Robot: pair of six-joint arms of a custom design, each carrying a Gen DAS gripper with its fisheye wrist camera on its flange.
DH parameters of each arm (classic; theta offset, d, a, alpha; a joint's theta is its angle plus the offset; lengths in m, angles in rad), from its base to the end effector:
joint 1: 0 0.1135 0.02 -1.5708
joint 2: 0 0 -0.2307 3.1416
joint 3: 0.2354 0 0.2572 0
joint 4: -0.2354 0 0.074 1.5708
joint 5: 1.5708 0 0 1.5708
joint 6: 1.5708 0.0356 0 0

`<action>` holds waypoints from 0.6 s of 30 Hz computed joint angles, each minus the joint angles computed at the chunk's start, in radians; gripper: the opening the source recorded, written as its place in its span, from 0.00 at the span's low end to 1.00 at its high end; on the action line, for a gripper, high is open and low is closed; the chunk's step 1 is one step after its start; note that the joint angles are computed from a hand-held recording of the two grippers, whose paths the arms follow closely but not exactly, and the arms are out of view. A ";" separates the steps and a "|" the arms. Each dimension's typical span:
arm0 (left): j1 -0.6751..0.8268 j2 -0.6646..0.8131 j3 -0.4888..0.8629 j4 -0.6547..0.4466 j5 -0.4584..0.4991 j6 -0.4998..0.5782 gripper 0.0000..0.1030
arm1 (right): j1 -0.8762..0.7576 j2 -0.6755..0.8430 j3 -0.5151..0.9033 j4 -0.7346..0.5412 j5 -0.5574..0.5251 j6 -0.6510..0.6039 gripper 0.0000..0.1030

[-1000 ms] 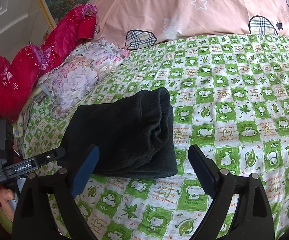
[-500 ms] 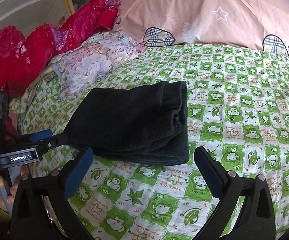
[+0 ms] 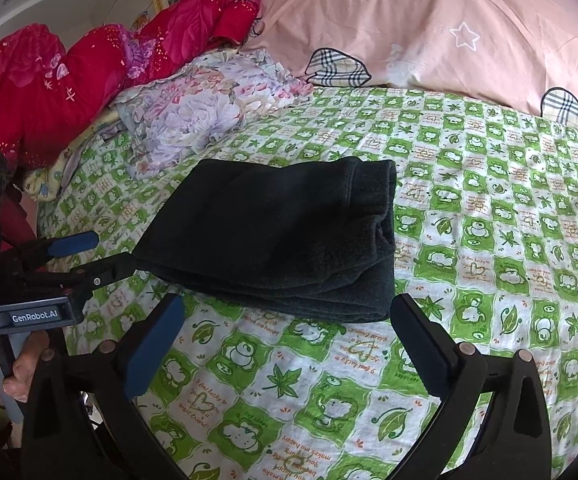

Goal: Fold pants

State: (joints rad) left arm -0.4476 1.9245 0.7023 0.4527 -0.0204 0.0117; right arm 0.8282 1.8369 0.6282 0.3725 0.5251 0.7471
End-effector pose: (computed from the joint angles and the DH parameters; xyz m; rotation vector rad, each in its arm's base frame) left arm 0.2892 -0.1380 0.0391 0.5247 2.2888 -0.1917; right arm 0.2130 0.2057 0.0457 0.1421 2.2706 0.1880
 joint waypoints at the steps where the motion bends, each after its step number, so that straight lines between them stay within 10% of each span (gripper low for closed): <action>1: -0.001 0.003 0.000 0.002 -0.005 0.005 0.87 | 0.000 0.006 0.007 -0.007 -0.003 -0.001 1.00; 18: 0.013 0.049 0.000 0.033 -0.027 0.039 0.88 | 0.007 0.074 0.070 -0.053 -0.006 0.003 1.00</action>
